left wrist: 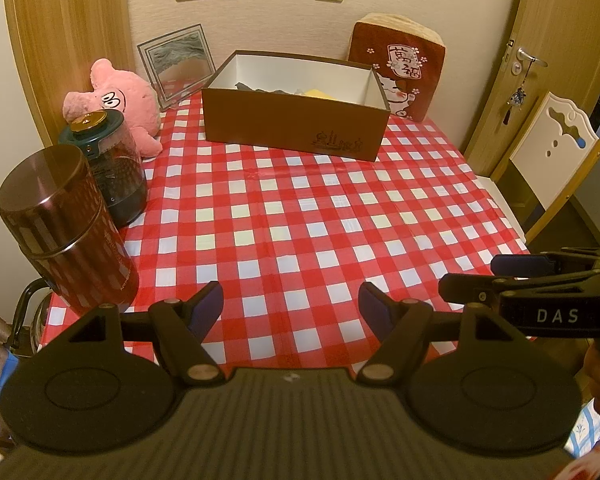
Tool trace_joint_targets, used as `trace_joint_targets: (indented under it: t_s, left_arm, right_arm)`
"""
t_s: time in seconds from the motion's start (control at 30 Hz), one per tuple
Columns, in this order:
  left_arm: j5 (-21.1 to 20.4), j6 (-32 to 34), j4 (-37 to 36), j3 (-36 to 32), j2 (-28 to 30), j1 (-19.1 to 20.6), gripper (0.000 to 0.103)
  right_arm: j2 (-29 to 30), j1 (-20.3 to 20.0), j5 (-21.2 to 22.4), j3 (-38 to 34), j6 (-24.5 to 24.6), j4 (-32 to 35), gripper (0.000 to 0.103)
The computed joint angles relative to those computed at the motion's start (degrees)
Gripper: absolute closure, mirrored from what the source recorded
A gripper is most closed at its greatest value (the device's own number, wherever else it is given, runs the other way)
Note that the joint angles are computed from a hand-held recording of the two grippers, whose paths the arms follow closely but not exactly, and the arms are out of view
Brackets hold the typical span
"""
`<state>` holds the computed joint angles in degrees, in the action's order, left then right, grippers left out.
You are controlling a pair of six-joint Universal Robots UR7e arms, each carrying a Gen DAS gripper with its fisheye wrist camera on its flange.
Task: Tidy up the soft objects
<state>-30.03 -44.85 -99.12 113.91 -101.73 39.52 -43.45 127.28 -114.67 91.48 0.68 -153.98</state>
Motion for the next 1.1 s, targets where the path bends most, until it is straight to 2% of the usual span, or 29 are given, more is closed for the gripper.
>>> trace_joint_targets:
  t_s: [1.1]
  left_arm:
    - [-0.62, 1.92, -3.59, -0.14, 2.07, 1.82, 0.03]
  right_arm:
    - [0.19, -0.09, -0.2, -0.1, 0.64, 0.65, 0.031]
